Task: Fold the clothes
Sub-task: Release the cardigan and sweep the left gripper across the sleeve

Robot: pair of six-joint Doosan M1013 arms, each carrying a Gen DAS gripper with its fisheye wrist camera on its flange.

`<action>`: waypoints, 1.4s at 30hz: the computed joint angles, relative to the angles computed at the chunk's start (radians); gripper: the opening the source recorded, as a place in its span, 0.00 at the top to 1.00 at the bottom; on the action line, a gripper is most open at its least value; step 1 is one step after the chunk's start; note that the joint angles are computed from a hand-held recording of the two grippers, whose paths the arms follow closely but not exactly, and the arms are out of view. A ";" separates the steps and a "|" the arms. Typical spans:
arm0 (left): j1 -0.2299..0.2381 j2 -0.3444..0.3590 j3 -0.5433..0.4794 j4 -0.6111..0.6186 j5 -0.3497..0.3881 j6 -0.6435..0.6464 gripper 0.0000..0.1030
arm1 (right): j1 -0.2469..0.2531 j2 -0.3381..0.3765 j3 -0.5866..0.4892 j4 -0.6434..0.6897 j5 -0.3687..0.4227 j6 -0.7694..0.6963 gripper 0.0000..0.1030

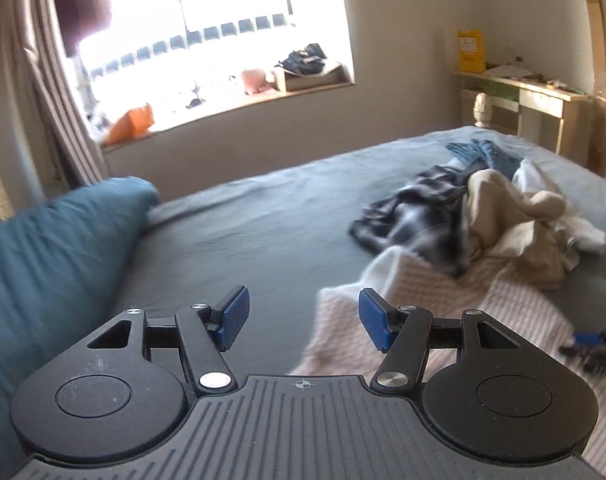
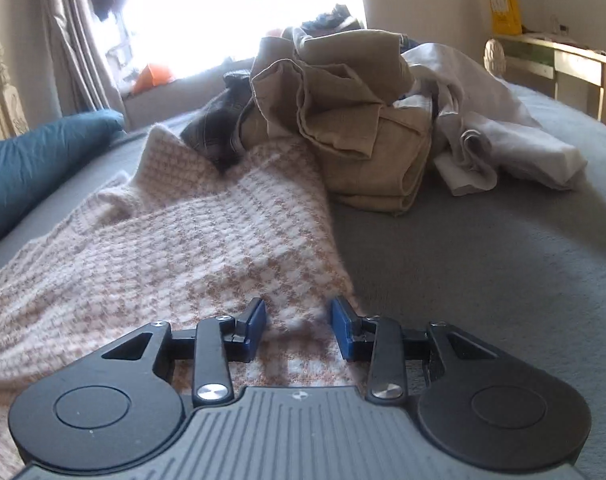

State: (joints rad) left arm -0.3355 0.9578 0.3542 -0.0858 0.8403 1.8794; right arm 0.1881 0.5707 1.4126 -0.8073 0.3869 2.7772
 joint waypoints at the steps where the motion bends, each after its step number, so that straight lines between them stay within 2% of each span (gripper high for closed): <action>1: 0.005 -0.038 0.079 0.000 -0.028 0.003 0.41 | 0.002 -0.001 -0.010 0.032 0.022 -0.029 0.63; 3: 0.015 -0.104 0.221 -0.003 -0.072 0.000 0.41 | 0.011 -0.013 -0.014 0.045 0.047 -0.021 0.63; 5: 0.025 -0.161 0.346 -0.014 -0.106 -0.015 0.41 | 0.025 -0.039 0.005 0.017 0.030 0.030 0.63; 6: 0.030 -0.181 0.393 -0.020 -0.106 -0.029 0.41 | 0.033 -0.050 0.012 0.011 0.020 0.041 0.63; 8: 0.039 -0.217 0.477 -0.032 -0.103 -0.055 0.41 | 0.049 -0.058 0.004 0.077 0.003 -0.026 0.63; 11: 0.052 -0.260 0.578 -0.047 -0.091 -0.104 0.41 | 0.072 -0.058 -0.023 0.270 -0.018 -0.223 0.63; 15: 0.070 -0.291 0.666 -0.128 -0.090 -0.111 0.41 | 0.104 -0.032 -0.089 0.607 -0.008 -0.577 0.63; 18: 0.069 -0.309 0.728 -0.168 -0.151 -0.075 0.41 | 0.128 0.009 -0.167 0.795 0.054 -0.775 0.63; 20: 0.063 -0.321 0.769 -0.179 -0.203 -0.028 0.41 | 0.148 0.036 -0.219 0.812 0.102 -0.817 0.62; 24: 0.069 -0.325 0.811 -0.355 -0.252 0.114 0.42 | 0.162 0.090 -0.332 0.874 0.210 -0.870 0.61; 26: 0.074 -0.318 0.815 -0.445 -0.269 0.169 0.42 | 0.163 0.112 -0.375 0.885 0.242 -0.847 0.60; 31: 0.081 -0.293 0.802 -0.571 -0.272 0.231 0.44 | 0.155 0.168 -0.480 0.890 0.326 -0.739 0.56; 34: 0.082 -0.286 0.809 -0.614 -0.283 0.280 0.45 | 0.159 0.178 -0.489 0.843 0.336 -0.650 0.56; 37: 0.081 -0.275 0.803 -0.588 -0.274 0.256 0.48 | 0.164 0.189 -0.498 0.794 0.349 -0.568 0.56; 41: 0.088 -0.270 0.805 -0.603 -0.270 0.249 0.52 | 0.184 0.216 -0.501 0.674 0.408 -0.576 0.55; 42: 0.091 -0.273 0.809 -0.616 -0.271 0.255 0.52 | 0.187 0.209 -0.474 0.650 0.369 -0.575 0.54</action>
